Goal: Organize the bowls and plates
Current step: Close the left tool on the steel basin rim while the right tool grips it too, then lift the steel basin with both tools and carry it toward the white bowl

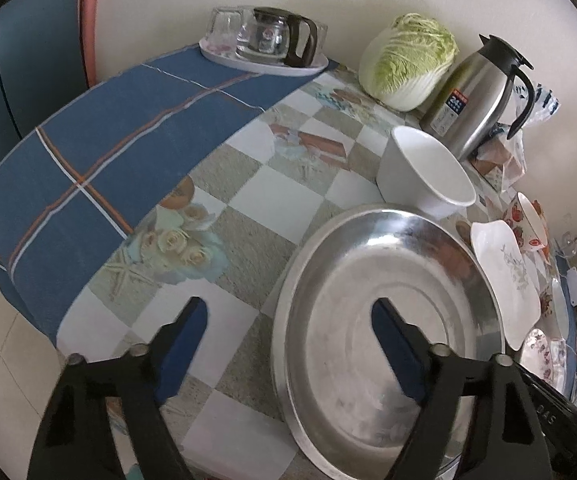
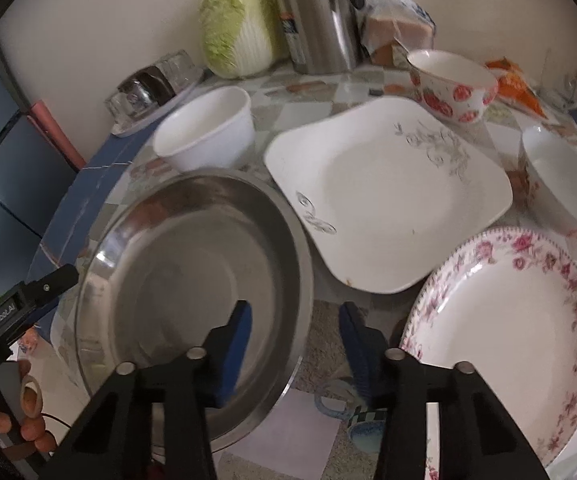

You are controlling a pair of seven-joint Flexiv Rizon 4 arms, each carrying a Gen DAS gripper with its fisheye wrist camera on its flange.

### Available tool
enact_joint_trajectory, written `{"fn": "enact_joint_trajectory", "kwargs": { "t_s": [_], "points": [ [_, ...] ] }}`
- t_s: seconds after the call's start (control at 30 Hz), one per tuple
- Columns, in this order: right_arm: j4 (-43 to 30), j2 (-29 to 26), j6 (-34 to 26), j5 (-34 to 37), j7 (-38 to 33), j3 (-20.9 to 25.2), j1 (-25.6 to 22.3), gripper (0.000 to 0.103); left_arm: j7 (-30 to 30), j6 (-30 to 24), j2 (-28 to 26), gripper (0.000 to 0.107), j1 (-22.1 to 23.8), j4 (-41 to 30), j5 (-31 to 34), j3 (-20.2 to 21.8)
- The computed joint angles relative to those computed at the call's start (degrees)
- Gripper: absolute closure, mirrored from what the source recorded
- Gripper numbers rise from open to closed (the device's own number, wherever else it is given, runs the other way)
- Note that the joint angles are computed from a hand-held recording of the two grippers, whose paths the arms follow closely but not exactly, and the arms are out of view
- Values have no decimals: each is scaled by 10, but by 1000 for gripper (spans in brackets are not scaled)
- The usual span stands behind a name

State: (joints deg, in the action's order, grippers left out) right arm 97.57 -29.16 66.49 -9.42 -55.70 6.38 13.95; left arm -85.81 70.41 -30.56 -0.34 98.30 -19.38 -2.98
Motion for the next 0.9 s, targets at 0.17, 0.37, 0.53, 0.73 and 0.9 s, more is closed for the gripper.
{"fn": "enact_joint_trajectory", "kwargs": {
  "t_s": [0.17, 0.37, 0.53, 0.73, 0.9],
  "points": [
    [-8, -6, -11, 7, -2, 4, -3, 86, 10, -17, -4, 44, 6, -2, -11, -11],
    [-18, -16, -19, 6, -10, 3, 0, 90, 10, -43, -15, 54, 5, -13, -18, -11],
    [-30, -25, -23, 16, -17, 9, -5, 90, 10, -62, -24, 59, 7, -20, -26, -14],
    [-41, -36, -29, 29, -28, 15, -8, 89, 1, -57, -30, 59, 0, -30, -17, -6],
    [-45, -39, -29, 36, -37, 16, -9, 89, -13, -59, -40, 71, -14, -49, 13, 10]
  ]
}}
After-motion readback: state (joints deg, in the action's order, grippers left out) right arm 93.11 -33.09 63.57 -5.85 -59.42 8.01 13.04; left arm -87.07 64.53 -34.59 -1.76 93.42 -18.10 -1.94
